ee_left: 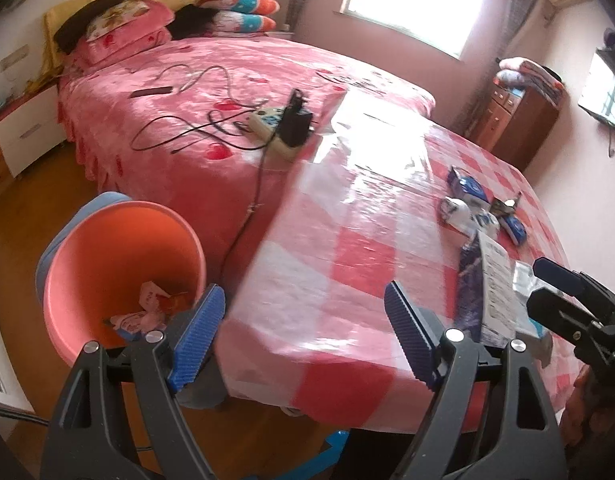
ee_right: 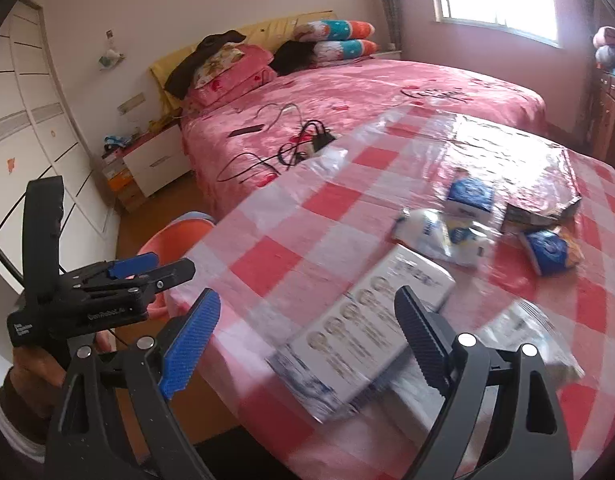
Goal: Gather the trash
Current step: 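Move both tools back over the remaining trash on the table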
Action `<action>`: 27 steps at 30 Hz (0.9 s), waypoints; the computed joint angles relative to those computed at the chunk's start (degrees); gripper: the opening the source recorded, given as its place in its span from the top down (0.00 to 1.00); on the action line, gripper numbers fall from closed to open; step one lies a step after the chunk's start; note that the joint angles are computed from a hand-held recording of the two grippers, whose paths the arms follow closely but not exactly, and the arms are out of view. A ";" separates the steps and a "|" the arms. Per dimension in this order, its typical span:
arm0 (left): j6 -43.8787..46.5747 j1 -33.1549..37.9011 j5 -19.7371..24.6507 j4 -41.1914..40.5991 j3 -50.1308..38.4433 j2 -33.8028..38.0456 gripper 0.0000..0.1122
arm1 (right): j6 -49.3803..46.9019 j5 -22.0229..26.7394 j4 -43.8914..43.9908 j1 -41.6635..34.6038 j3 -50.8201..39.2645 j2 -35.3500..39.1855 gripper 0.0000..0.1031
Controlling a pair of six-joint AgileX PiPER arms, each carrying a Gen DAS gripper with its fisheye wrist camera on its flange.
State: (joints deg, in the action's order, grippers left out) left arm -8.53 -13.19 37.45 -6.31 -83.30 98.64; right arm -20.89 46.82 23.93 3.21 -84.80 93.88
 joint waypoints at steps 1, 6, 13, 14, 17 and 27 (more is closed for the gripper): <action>-0.15 -0.68 0.18 0.21 -0.25 0.03 0.26 | -0.23 -0.10 0.18 -0.42 0.48 -0.35 0.15; -1.20 -3.98 1.24 1.74 -1.79 0.60 0.26 | -2.95 -0.16 2.83 -4.15 4.16 -3.04 0.15; -1.65 -8.59 3.12 2.87 -4.50 1.92 0.26 | -7.05 0.68 7.06 -11.25 8.34 -5.83 0.15; -1.47 -9.29 3.50 2.76 -5.04 2.17 0.26 | -7.66 0.81 7.68 -12.20 8.81 -6.08 0.15; -0.68 -11.17 4.55 2.19 -6.77 3.15 0.26 | -9.67 1.29 9.56 -15.70 10.16 -6.90 0.15; 1.24 -17.60 9.46 2.31 -15.04 8.29 0.26 | -14.10 3.23 14.33 -26.56 9.82 -5.80 0.15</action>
State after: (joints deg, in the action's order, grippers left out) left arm -7.29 -30.79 46.91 -4.00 -98.34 106.93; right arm -34.99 50.05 38.26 -23.35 -74.98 88.08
